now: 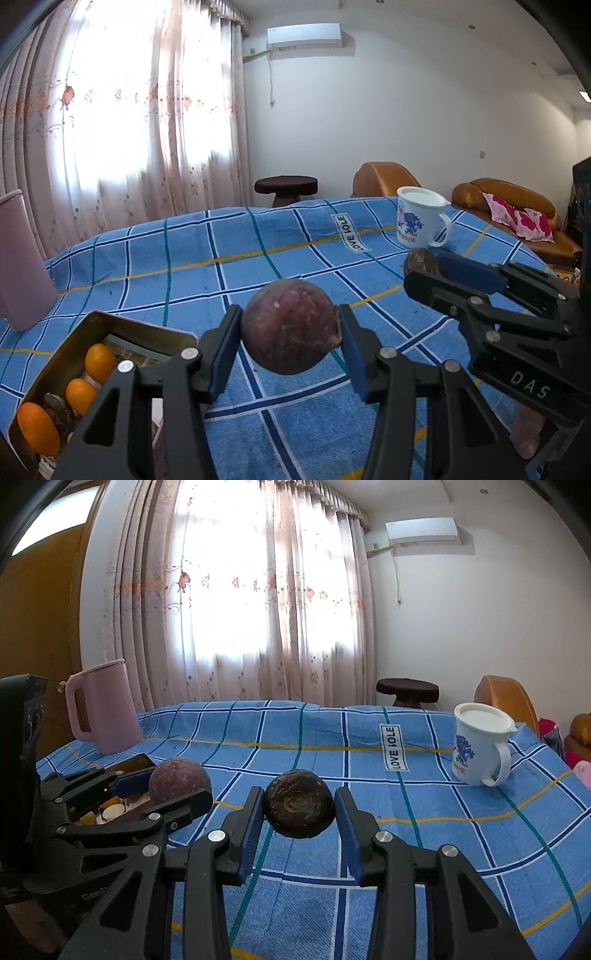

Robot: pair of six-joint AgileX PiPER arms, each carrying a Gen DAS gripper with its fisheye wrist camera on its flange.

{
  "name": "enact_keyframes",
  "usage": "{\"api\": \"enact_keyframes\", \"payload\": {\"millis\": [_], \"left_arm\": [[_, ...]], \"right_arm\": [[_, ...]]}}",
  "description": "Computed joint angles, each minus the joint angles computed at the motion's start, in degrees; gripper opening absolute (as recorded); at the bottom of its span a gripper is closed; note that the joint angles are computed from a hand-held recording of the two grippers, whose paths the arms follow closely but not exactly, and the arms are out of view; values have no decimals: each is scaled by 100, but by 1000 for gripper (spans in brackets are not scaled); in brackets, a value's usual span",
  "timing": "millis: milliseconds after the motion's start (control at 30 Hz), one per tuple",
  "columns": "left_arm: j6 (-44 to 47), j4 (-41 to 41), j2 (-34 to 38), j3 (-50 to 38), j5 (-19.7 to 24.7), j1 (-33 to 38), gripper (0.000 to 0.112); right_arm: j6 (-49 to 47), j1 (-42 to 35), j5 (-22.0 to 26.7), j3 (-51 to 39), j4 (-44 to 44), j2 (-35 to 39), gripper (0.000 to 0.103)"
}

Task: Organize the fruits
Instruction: 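Carry both passion fruits over the tin box and open both tools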

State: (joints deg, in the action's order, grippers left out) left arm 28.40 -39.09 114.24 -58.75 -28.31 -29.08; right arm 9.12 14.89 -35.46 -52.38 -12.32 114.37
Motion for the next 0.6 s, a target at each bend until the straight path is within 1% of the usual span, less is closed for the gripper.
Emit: {"api": "enact_keyframes", "payload": {"millis": [67,333,600], "left_arm": [[-81,56,-37,110,-167,-30,53],[-164,95,-112,336,-556,-149,53],[-289,115,-171,551,-1013,-266,53]], "right_arm": [[-93,14,-130,74,70,-19,41],[-334,62,-439,244,263,-56,41],[-568,108,-888,475,447,-79,41]]}}
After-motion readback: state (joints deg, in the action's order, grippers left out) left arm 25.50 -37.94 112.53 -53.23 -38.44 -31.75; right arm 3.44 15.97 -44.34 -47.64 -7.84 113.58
